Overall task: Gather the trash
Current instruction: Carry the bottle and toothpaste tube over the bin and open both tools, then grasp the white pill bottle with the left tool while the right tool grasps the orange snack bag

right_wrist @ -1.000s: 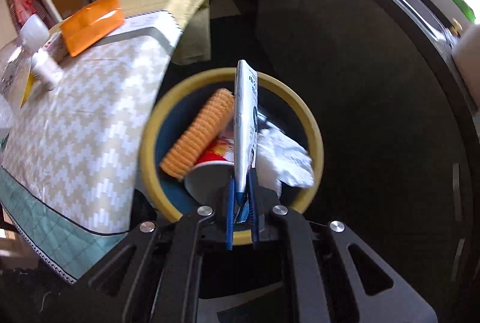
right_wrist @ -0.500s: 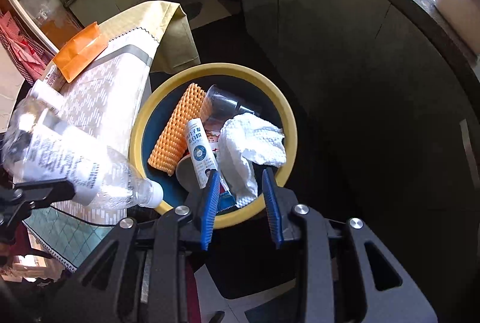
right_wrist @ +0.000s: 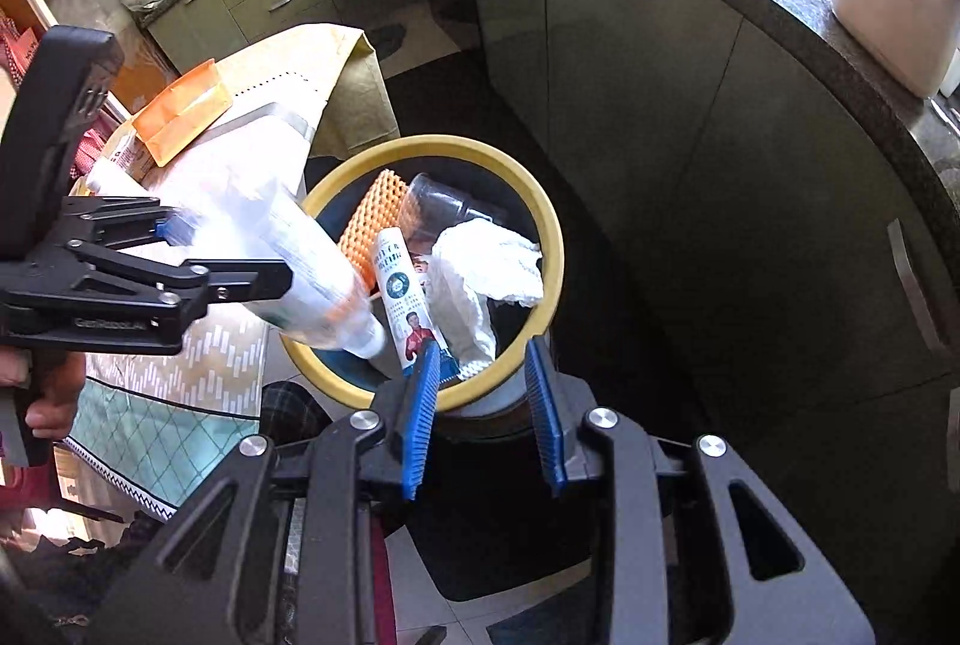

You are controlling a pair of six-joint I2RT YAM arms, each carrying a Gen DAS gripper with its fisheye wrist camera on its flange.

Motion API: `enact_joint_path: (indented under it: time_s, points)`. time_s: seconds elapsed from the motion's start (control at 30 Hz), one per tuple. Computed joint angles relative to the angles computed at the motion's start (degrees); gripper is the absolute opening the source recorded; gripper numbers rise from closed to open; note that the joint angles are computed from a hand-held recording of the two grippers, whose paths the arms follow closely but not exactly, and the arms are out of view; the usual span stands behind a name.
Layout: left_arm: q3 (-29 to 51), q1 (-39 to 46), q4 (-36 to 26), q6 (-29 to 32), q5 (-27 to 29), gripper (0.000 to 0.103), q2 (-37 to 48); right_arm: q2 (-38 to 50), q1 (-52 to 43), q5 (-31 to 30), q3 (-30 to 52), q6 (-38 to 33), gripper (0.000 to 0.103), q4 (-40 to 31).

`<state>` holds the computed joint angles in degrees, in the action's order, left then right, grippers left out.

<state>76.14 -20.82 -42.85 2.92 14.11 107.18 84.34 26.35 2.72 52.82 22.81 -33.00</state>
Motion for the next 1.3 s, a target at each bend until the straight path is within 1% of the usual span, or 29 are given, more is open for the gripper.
enact_joint_path:
  time_s: [0.07, 0.2, 0.27, 0.37, 0.43, 0.57, 0.63, 0.67, 0.73, 0.83, 0.93, 1.0, 1.07, 1.17, 1.23, 1.3]
  points:
    - [0.47, 0.00, 0.19, 0.23, 0.40, 0.071, 0.17, -0.07, 0.25, 0.06, 0.66, -0.12, 0.030, -0.26]
    - [1.83, 0.50, -1.24, 0.89, 2.42, 0.071, -0.80, -0.97, 0.89, 0.50, 1.58, 0.11, 0.030, -1.09]
    - [1.45, 1.74, -2.31, 2.73, 3.38, 0.071, -3.73, -1.47, 1.57, 0.70, 2.27, 0.01, 0.030, -1.79]
    - [0.68, 5.76, -5.75, 5.88, 5.29, 0.071, -9.48, -0.72, 3.29, 1.47, 4.33, -0.14, 0.036, -2.92]
    - [0.82, 10.17, -10.02, 9.35, 6.58, 0.071, -13.48, 0.33, 4.42, 2.02, 5.98, -0.41, 0.036, -3.17]
    - [3.38, 24.45, -18.42, 18.29, 8.15, 0.071, -18.94, 4.49, 6.95, 2.25, 11.26, -0.96, 0.040, -3.12]
    - [5.69, 32.95, -20.98, 22.62, 8.18, 0.078, -19.76, 7.83, 8.39, 1.86, 15.06, -1.47, 0.042, -3.06]
    - [6.39, 36.02, -21.20, 24.27, 7.98, 0.082, -19.81, 10.09, 9.29, 1.52, 17.63, -1.79, 0.042, -3.15]
    - [7.08, 41.18, -19.79, 26.74, 7.18, 0.086, -19.10, 14.94, 11.13, 1.52, 23.35, -2.38, 0.042, -3.98]
    - [7.91, 45.25, -18.82, 28.01, 5.70, 0.086, -14.37, 23.07, 13.49, 0.64, 33.67, -3.12, 0.042, -6.52]
    - [7.34, 46.13, -15.06, 27.70, 5.29, 0.086, -9.96, 31.33, 15.54, 0.35, 44.90, -3.88, 0.042, -10.51]
    - [5.87, 45.59, -11.36, 27.41, 5.30, 0.086, -8.35, 36.30, 16.80, 0.38, 52.34, -4.51, 0.042, -13.95]
    - [3.96, 44.38, -6.73, 27.58, 3.44, 0.086, -7.15, 39.86, 17.82, 0.58, 58.34, -4.75, 0.042, -17.15]
    - [3.08, 43.16, -2.64, 27.28, 2.33, 0.086, -4.82, 43.53, 18.36, 1.01, 64.19, -4.80, 0.042, -20.07]
    - [3.33, 42.60, -1.29, 27.15, 1.89, 0.086, -3.42, 44.69, 18.14, 1.11, 66.01, -4.79, 0.042, -21.17]
    - [4.32, 42.30, -1.17, 26.82, 1.63, 0.080, -1.54, 45.71, 17.76, 1.16, 67.29, -4.68, 0.042, -22.12]
